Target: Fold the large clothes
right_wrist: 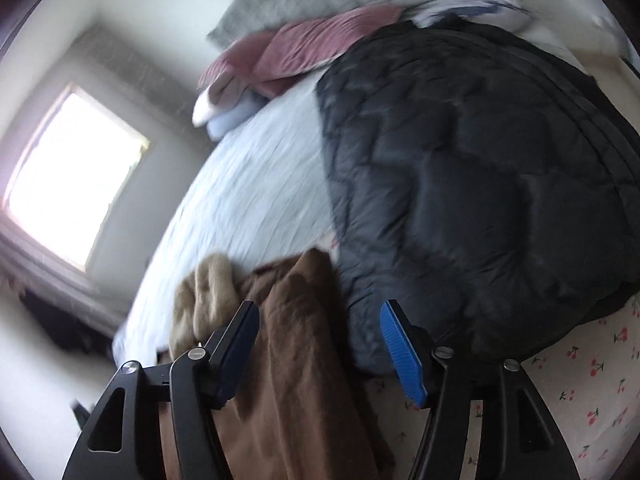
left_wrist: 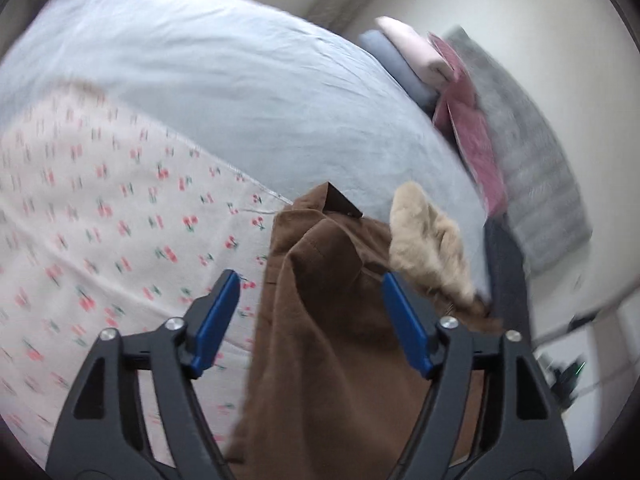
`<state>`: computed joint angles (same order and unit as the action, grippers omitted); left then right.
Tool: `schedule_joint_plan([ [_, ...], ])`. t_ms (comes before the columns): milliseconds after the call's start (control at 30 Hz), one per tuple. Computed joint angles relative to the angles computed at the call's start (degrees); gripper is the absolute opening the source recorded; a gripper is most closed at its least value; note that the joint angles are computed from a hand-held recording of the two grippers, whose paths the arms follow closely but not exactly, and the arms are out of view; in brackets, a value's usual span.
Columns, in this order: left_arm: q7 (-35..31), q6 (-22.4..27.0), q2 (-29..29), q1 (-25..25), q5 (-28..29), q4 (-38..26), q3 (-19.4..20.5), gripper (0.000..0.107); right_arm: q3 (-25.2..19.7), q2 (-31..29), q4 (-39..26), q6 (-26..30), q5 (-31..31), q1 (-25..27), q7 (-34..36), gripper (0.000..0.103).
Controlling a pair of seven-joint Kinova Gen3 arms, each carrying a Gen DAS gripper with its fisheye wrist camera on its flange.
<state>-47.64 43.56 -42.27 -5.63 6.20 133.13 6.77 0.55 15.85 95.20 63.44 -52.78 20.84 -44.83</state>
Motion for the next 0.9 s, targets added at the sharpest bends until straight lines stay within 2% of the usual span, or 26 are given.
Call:
schedule_joint_plan([
  [133, -3.17, 1.9, 4.31, 2.32, -1.44, -1.46, 0.64, 0.078, -1.5, -1.14, 1.28, -3.52, 4.66, -5.43, 2.12, 0.067],
  [267, -4.38, 0.45, 9.5, 3.29, -2.54, -2.36, 3.83, 0.078, 3.69, -0.79, 2.27, -7.06, 7.37, -16.02, 0.77, 0.067],
  [333, -4.44, -0.57, 11.49, 3.86, -2.69, -2.37, 4.08, 0.075, 6.88, -0.36, 2.37, -9.66, 9.76, -21.32, -1.48, 0.067],
  [400, -3.59, -1.76, 12.38, 3.99, -2.9, -2.09, 4.81, 0.057, 10.02, -0.25, 2.54, -12.54, 13.84, -26.63, -4.64, 0.067],
  [433, -2.74, -2.17, 12.39, 3.67, -3.44, -2.02, 5.86, 0.052, 12.03, -0.01, 3.1, -14.42, 14.72, -29.29, -5.13, 0.067],
  [500, -1.53, -2.49, 12.03, 3.56, -4.62, -1.87, 7.57, 0.031, 17.14, 0.35, 4.48, -16.72, 13.67, -34.15, -4.25, 0.064],
  [533, -0.83, -2.25, 11.89, 3.26, -5.43, -1.96, 8.6, 0.022, 19.28, 0.1, 5.68, -17.68, 11.75, -35.74, -2.72, 0.058],
  [567, 0.28, -1.23, 11.42, 2.53, -6.71, -2.41, 10.42, 0.005, 20.57, -0.17, 6.72, -17.72, 9.42, -36.28, -0.85, 0.034],
  [600, 1.43, -0.68, 10.39, 1.95, -7.81, -2.67, 11.93, 0.005, 21.2, -0.47, 7.91, -18.01, 7.09, -36.26, 1.48, 0.016],
  [667, 3.83, 0.59, 7.74, 0.44, -9.86, -3.68, 14.92, 0.005, 19.29, -4.05, 11.79, -21.38, 3.56, -34.25, 6.14, 0.01],
  [767, 6.22, 1.54, 3.85, -1.2, -11.01, -5.22, 16.72, 0.005, 11.71, -10.76, 16.73, -26.48, -3.0, -26.77, 13.13, 0.008],
  [900, 7.8, 1.57, 0.7, -5.81, -13.24, -8.29, 20.66, 0.004, 1.77, -15.76, 19.15, -29.54, -12.32, -16.52, 21.54, 0.007],
])
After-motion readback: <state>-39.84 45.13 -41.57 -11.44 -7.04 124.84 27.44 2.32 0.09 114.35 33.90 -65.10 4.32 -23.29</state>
